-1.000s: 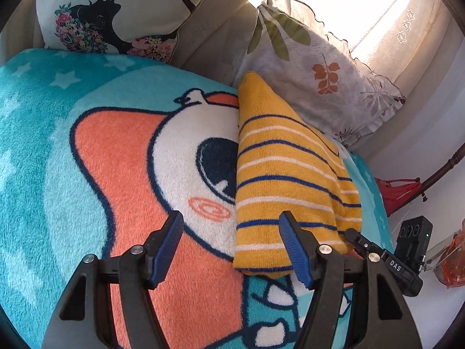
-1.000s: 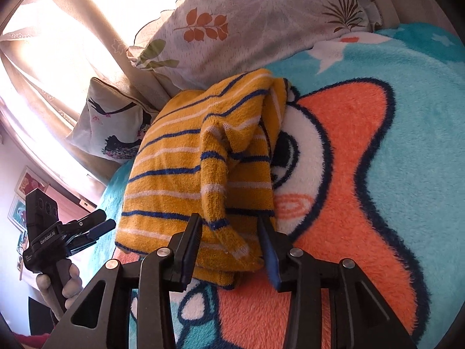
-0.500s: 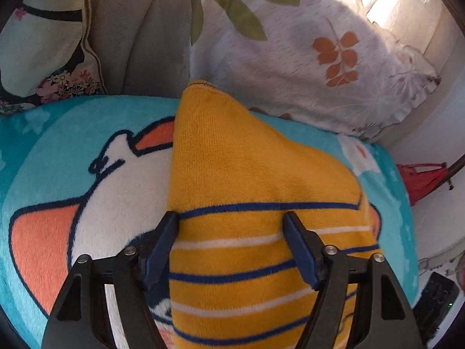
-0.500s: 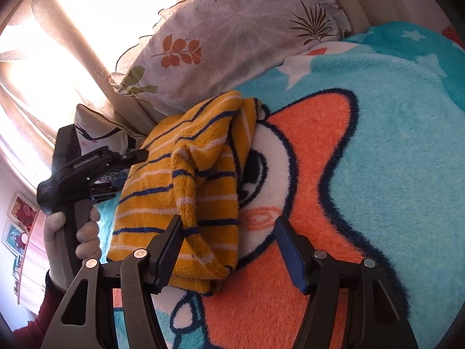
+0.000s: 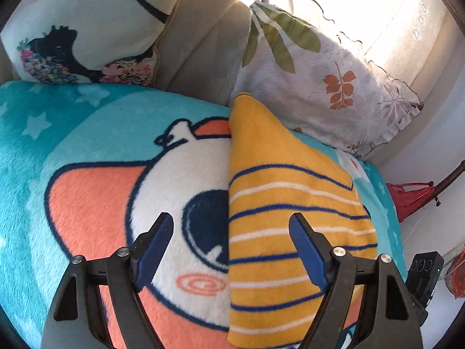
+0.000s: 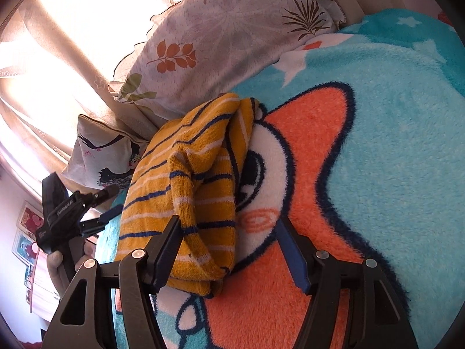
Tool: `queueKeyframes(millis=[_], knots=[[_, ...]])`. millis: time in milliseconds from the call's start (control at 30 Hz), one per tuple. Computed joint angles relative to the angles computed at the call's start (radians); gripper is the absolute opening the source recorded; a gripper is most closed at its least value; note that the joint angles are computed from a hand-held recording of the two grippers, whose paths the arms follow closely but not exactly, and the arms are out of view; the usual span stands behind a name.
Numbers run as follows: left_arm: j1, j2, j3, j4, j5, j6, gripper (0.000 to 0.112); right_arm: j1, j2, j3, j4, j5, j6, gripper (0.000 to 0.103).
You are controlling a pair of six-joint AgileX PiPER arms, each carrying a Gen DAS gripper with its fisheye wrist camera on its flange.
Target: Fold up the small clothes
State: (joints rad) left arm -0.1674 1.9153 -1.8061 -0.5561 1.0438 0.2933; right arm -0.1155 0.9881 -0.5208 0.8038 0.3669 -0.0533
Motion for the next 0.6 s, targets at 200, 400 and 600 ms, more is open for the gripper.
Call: queueKeyframes(millis=[200,400,600], knots=[[0.031,-0.192,0.277,-0.043,-0.133,0.109,0.081,-0.007,0.000,-0.003,-0.004,0.007,0.002,0.071],[-0.041,-0.437,0.561,0.147,-0.468,0.023,0.086,0.001,-0.003,-0.008,-0.047,0.005,0.051,0.071],[-0.010,-0.602,0.692,0.268,-0.624,-0.103,0.099,0.004,-0.007,-0.010,-0.092,0.001,0.100,0.071]])
